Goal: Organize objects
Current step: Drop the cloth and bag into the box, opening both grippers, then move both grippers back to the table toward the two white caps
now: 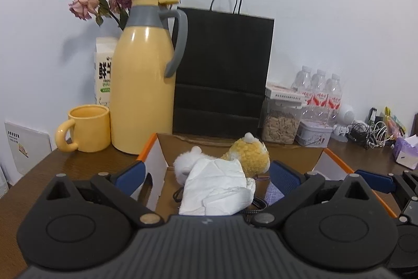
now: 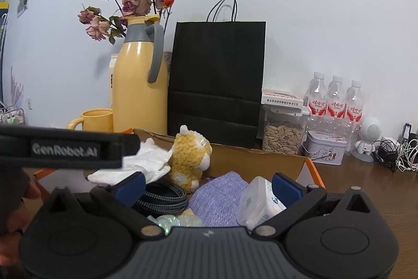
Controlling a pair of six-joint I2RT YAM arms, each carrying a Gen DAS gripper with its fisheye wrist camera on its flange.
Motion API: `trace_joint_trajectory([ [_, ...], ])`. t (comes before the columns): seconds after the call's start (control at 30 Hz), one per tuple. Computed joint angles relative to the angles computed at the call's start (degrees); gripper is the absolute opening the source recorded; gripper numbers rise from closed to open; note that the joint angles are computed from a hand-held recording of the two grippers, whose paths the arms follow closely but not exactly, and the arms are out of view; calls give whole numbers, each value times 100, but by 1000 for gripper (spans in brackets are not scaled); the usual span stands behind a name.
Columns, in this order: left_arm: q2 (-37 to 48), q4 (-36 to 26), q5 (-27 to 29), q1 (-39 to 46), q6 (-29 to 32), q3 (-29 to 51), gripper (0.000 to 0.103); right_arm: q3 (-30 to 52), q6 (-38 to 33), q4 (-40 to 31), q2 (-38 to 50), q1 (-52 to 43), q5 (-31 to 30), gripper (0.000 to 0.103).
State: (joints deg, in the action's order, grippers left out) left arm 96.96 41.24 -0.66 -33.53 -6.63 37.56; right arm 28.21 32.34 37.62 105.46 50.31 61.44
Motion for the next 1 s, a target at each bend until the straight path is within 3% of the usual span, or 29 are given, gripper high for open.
trace_joint_trajectory([
  [0.33,-830,292,541,448,178,-1083,103,-302,356,-217,-249,941,792,103],
  [0.73,-1323,-15,807,907,537,-1907,103,339,2000,-2423,63,1673,761,103],
  [1.0,-1524,-317,1017,1167,661,-2203,103,781,2999,-3557,327,2078,233,101],
])
